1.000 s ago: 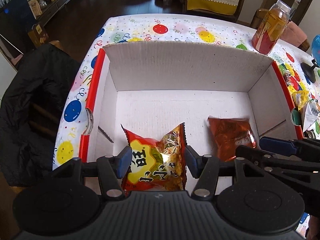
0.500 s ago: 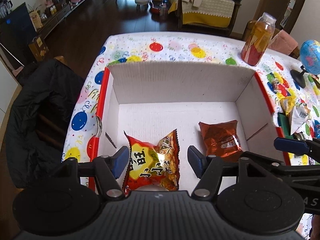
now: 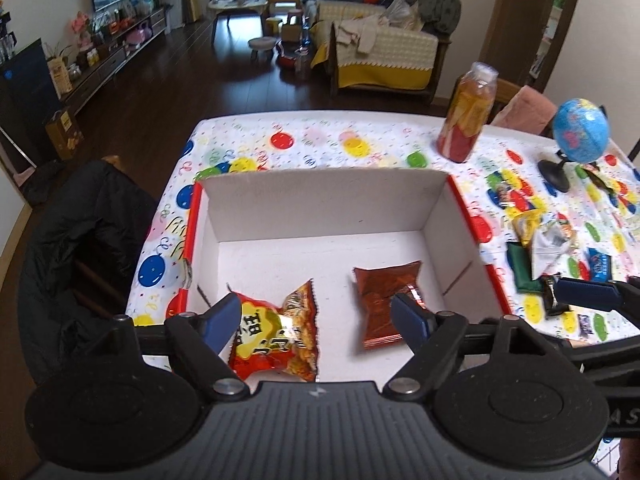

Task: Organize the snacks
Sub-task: 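Withdraw both tools from the box back toward the snack pile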

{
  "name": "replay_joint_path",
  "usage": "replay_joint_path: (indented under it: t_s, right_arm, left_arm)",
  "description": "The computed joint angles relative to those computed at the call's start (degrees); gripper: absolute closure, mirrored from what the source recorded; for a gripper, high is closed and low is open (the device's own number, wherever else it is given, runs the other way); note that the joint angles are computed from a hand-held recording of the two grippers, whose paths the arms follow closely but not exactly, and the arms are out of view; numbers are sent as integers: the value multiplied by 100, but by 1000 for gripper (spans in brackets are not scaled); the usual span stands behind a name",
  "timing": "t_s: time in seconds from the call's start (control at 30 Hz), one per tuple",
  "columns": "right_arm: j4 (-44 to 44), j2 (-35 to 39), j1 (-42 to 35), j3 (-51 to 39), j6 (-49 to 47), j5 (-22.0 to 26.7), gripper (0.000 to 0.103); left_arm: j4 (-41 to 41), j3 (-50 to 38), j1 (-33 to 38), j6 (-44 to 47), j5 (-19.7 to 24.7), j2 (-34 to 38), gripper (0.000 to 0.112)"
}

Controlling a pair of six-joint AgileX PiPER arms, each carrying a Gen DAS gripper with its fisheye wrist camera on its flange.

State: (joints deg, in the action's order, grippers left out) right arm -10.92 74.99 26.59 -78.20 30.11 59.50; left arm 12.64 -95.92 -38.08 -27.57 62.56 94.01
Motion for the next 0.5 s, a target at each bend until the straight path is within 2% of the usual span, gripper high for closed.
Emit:
replay_joint_path:
  t_s: [0.1,0.27,0.4,0.5]
  right_arm:
    - [-193,-211,97,80,112,105,0]
    - [-315,-636,78,268,218,222,0]
    - [-520,-1048,-3,429,276,363,0]
    - [-449,-1381,-332,571,81,441,0]
  left_arm:
    - [2,16,-100,-6,-28,-88,29]
    - [46,45,-291,-43,-155,-199,13]
    - [42,-79,-497,-64,-207,-150,12]
    - [40,-234,-675,-104,-211,-35,12]
